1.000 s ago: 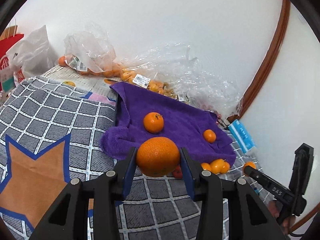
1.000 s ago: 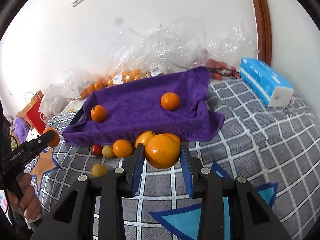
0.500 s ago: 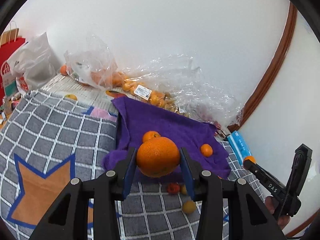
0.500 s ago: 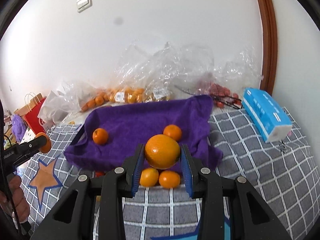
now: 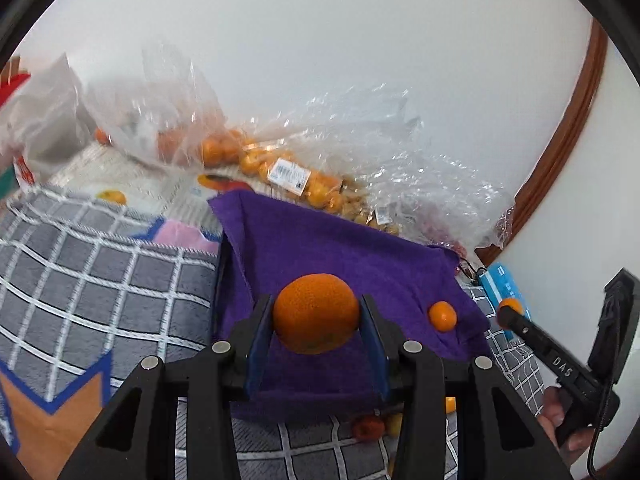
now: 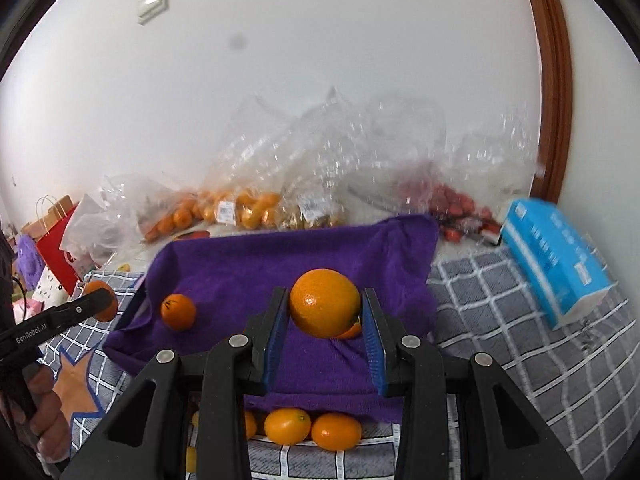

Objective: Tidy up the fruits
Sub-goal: 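Carry both held oranges up and over the purple towel, then lower both oranges onto the purple towel and open both grippers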

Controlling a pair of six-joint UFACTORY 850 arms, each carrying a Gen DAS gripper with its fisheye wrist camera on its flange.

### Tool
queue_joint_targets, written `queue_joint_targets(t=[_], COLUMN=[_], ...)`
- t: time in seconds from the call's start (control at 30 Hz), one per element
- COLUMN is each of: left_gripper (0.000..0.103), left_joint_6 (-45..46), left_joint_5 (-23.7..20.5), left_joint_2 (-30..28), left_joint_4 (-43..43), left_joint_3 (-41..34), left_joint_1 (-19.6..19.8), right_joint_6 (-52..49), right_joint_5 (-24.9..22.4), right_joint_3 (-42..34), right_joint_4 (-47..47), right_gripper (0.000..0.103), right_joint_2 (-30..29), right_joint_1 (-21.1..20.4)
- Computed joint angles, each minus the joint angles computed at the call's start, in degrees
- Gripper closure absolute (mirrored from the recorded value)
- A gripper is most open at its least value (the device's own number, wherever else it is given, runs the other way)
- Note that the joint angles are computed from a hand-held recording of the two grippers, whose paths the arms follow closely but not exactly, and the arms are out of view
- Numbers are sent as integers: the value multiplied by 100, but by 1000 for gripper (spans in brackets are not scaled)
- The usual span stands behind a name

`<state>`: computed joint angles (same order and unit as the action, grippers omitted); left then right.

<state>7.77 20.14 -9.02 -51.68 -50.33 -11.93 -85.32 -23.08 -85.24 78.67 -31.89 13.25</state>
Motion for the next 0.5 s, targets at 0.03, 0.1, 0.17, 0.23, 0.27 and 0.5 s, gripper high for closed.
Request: queue_joint_targets(t=[0.03,0.1,0.17,0.23,0.27,0.5], left_gripper=[63,63,63,63,63,63], left_joint_6=[-217,-571,-375,-288,-415,-583], left_joint_5=[-15,64,59,132,211,130], left_joint_2=[-57,-149,-204,-221,-210,-333], left_joint_4=[200,534,369,328,407,658], left_joint_3=[-3,39,33,45,80,7], left_joint_1=[35,68,67,63,52,6], right_joint_6=[145,266,255,727,731,1506], right_joint_5=[-3,1,-48,38,-93,-280], right_joint_3=[-64,-145,-186,-268,-312,-574], right_joint_4=[-119,-208,-121,-494,-464,-1136], right_gripper=[67,67,67,67,67,67], right_joint_2=[-83,-221,-341,-429,-471,-736], right_joint_1=[0,-8,-35,-14,-37,-50])
